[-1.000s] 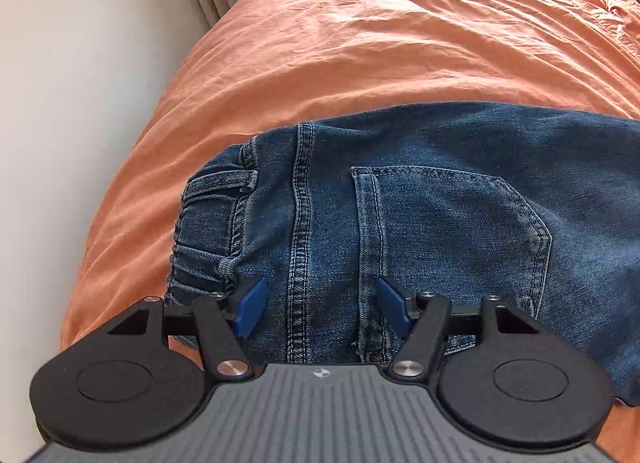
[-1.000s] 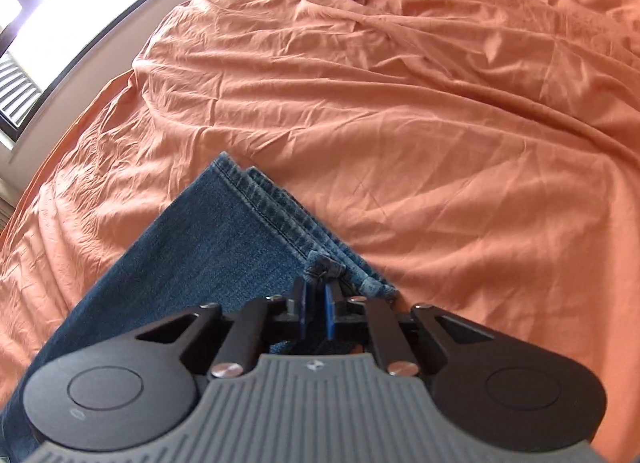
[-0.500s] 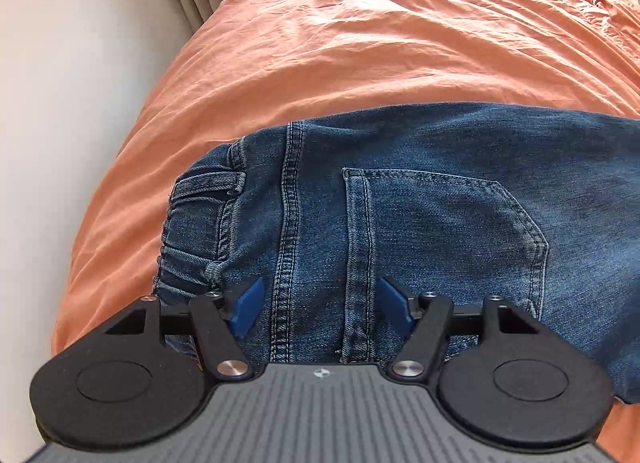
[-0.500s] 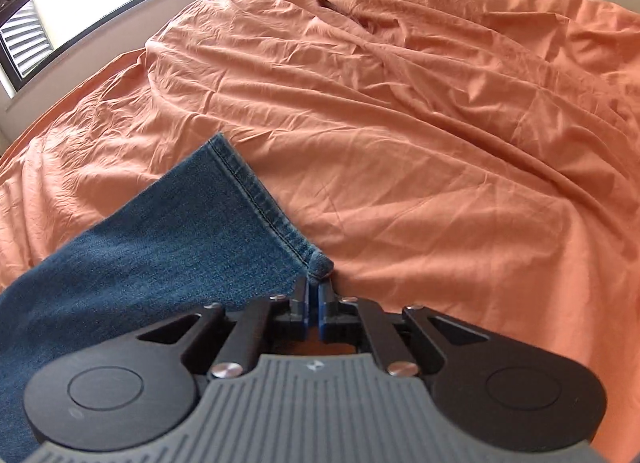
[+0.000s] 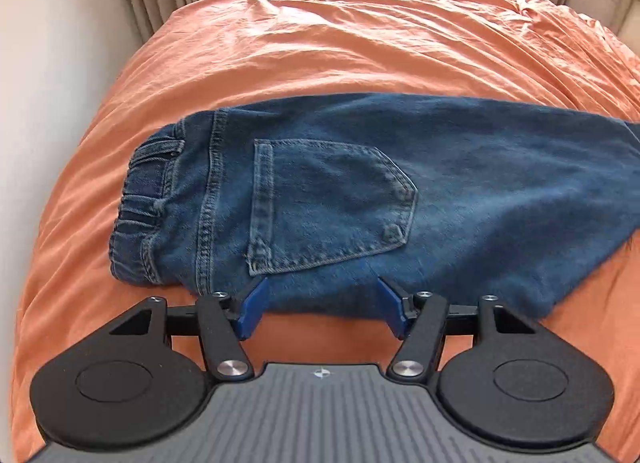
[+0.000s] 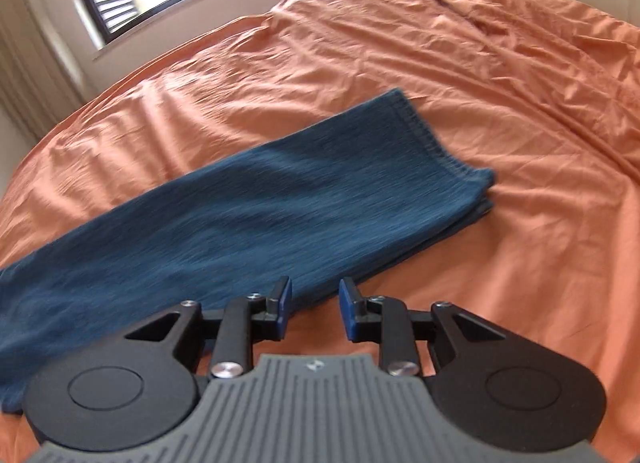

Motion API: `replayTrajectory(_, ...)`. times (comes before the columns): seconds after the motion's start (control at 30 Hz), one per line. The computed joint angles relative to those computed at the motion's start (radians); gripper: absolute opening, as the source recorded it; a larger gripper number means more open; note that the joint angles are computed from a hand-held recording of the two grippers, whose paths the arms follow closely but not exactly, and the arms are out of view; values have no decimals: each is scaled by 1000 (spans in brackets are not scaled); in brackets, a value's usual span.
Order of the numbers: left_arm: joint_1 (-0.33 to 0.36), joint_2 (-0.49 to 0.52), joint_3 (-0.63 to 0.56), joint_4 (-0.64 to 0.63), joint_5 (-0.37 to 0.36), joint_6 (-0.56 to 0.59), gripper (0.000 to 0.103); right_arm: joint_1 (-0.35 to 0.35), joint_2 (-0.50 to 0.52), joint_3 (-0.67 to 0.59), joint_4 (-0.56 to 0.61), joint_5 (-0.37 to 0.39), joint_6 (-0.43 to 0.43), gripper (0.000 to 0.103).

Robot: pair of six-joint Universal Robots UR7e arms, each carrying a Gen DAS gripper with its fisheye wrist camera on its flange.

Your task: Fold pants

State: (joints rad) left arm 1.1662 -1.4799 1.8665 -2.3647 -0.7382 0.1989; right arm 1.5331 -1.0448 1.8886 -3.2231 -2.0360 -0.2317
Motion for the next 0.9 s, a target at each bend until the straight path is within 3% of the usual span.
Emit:
replayTrajectory(0.13,-38,-39,97,-58,70,5,72,84,73,39,16,68,-34,25)
replayTrajectory(0.4,-85,-96,250,-164,177,-129,68,259,323,11,-26,134,-125,29)
replayTrajectory(0.5,-80,-120,254,-85,156,-182,62,314,411,-30,-56,126,-139,29)
replayTrajectory(0.63,-71,-136,277,-125,151,-176,62,367,510,-100,-86,81,-195,32)
replayTrajectory(0.9,-27,-172,246,-130,43,-108,62,409,624,-174,-210,-34,-402,35)
